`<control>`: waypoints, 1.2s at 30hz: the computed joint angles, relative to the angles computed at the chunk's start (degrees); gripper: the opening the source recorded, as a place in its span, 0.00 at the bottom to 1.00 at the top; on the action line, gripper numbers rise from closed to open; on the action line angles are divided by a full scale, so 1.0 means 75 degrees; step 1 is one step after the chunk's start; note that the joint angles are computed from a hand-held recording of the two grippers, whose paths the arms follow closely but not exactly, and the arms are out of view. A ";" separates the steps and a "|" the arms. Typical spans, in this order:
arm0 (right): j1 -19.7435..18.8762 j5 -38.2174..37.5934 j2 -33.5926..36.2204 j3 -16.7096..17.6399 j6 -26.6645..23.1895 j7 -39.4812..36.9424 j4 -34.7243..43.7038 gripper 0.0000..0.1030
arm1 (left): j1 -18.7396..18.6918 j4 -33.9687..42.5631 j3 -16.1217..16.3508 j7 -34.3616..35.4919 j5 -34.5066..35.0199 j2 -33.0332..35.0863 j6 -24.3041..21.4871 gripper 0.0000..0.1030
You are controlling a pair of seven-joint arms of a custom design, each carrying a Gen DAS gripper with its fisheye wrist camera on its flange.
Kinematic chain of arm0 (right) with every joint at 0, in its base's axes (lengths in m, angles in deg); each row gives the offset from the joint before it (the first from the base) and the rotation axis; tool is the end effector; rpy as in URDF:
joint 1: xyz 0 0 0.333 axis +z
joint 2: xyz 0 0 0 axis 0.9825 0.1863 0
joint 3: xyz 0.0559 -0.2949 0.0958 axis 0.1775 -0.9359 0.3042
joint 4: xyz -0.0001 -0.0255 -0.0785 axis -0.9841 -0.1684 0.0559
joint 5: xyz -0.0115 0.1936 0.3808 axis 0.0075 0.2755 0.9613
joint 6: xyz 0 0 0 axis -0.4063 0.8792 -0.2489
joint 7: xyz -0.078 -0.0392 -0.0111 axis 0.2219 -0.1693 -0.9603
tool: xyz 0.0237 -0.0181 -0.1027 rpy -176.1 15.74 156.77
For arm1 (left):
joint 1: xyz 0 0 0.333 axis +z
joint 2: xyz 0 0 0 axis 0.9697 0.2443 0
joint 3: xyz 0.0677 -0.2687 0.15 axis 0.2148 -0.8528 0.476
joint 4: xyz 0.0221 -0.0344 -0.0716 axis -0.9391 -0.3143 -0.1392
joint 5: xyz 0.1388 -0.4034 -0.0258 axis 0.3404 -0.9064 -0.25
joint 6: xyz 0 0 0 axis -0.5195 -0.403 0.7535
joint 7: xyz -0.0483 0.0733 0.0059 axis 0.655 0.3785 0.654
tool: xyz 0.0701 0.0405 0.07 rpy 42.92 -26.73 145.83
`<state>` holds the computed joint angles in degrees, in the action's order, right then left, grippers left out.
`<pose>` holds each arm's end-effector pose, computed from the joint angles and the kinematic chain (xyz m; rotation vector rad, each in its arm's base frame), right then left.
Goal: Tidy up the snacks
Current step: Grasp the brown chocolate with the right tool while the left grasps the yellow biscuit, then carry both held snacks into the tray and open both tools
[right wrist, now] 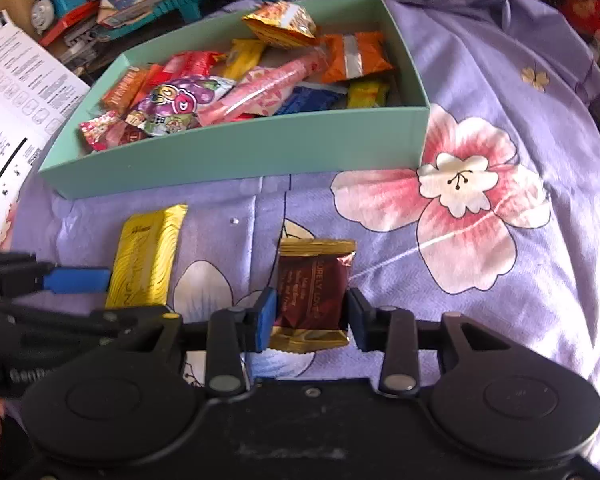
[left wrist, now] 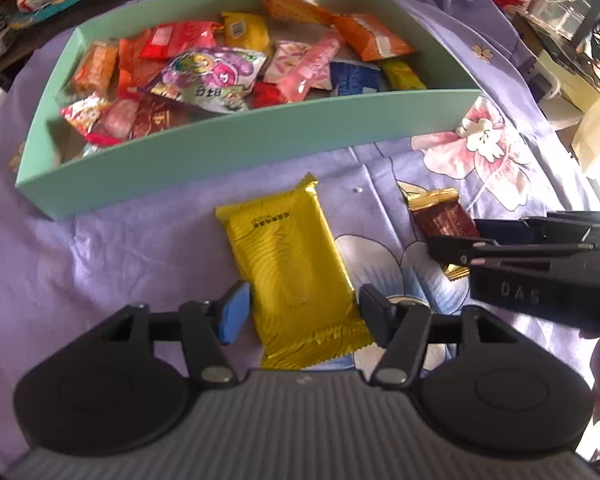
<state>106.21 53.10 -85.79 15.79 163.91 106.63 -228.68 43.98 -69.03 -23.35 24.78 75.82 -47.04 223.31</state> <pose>0.3900 0.3313 0.4001 -1.7655 2.0587 -0.3680 0.4621 -0.4789 0.3715 -1.5959 2.4401 -0.5854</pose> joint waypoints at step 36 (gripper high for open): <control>-0.0802 -0.1214 -0.0266 0.0050 -0.0053 0.0611 0.1115 0.34 | 0.0426 0.1700 0.0263 0.1236 -0.0053 0.0399 0.0885 0.55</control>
<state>100.20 43.99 -87.78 16.16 163.51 111.22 -220.32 47.17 -56.28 -21.38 34.06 75.42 -44.05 229.95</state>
